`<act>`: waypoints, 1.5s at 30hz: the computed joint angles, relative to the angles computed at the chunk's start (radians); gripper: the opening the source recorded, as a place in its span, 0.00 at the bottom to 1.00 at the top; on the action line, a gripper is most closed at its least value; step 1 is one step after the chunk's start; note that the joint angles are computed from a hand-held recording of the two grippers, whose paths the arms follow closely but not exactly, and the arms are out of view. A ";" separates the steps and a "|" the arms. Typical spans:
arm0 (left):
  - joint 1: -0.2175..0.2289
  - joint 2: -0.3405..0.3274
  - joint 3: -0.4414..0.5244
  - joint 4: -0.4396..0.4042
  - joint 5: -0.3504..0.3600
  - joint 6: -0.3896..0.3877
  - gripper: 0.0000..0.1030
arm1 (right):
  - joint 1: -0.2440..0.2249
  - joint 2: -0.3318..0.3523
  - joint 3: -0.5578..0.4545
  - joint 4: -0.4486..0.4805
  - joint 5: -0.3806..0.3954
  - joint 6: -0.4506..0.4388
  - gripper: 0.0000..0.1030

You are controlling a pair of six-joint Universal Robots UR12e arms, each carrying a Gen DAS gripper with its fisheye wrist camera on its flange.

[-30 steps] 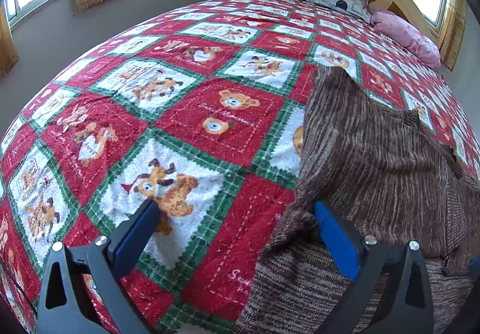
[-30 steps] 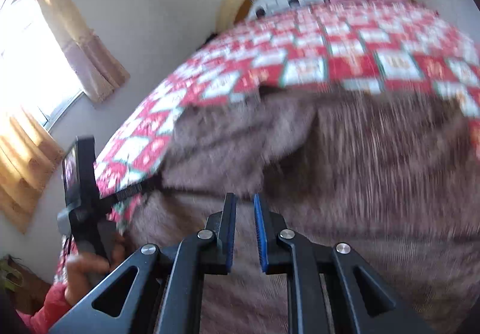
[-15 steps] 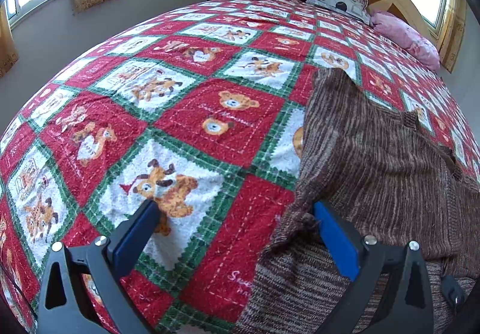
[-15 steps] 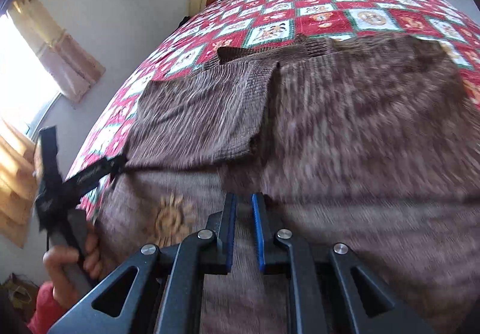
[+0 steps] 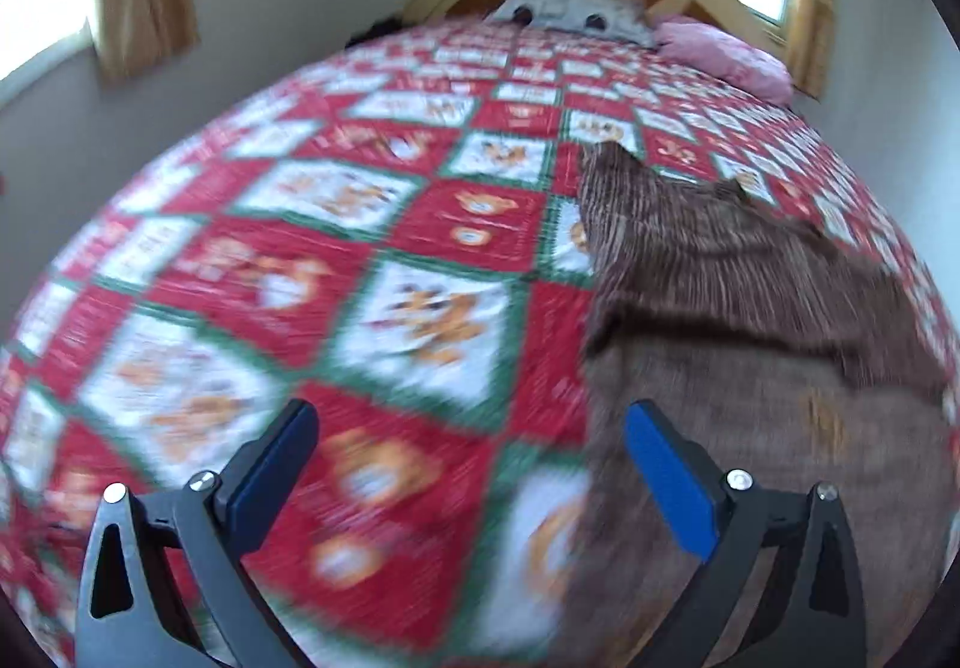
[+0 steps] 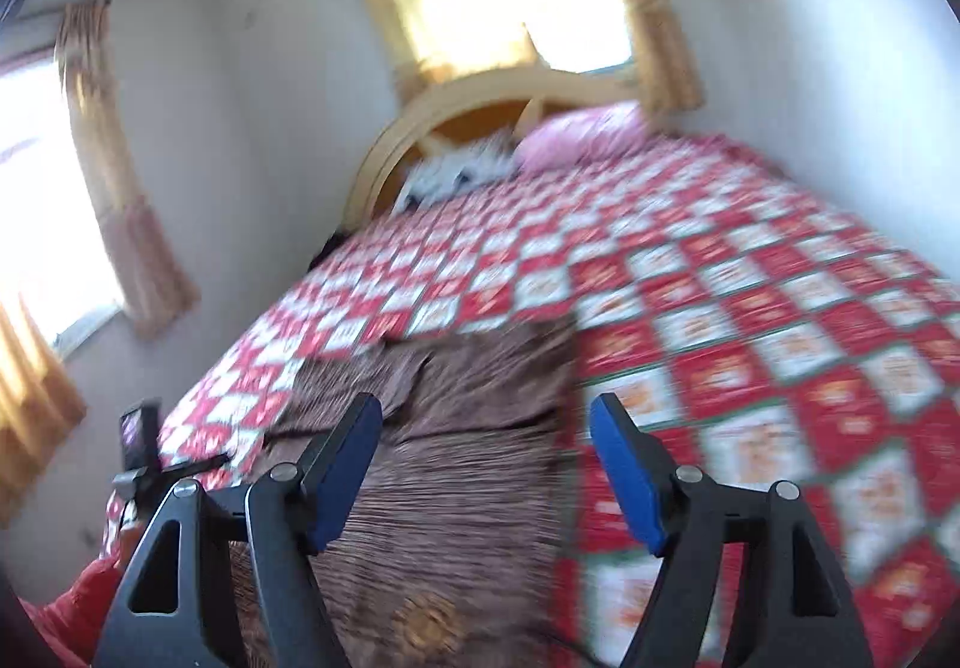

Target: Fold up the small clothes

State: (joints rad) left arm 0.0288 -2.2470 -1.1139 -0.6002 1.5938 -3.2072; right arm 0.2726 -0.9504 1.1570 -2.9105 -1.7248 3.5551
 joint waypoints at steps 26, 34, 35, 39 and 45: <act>0.030 0.269 -0.446 0.011 -0.267 0.243 1.00 | 0.068 -0.159 0.289 0.221 0.164 -0.208 0.70; 0.029 0.270 -0.470 0.047 -0.271 0.238 1.00 | 0.068 -0.148 0.295 0.204 0.125 -0.121 0.69; 0.029 0.270 -0.473 0.054 -0.270 0.235 1.00 | 0.074 -0.150 0.296 0.183 0.076 -0.114 0.69; 0.028 0.269 -0.475 0.059 -0.271 0.243 1.00 | 0.114 -0.153 0.314 0.016 -0.197 -0.129 0.69; 0.031 0.270 -0.471 0.046 -0.292 0.232 1.00 | 0.047 -0.200 0.383 -0.298 0.137 0.243 0.69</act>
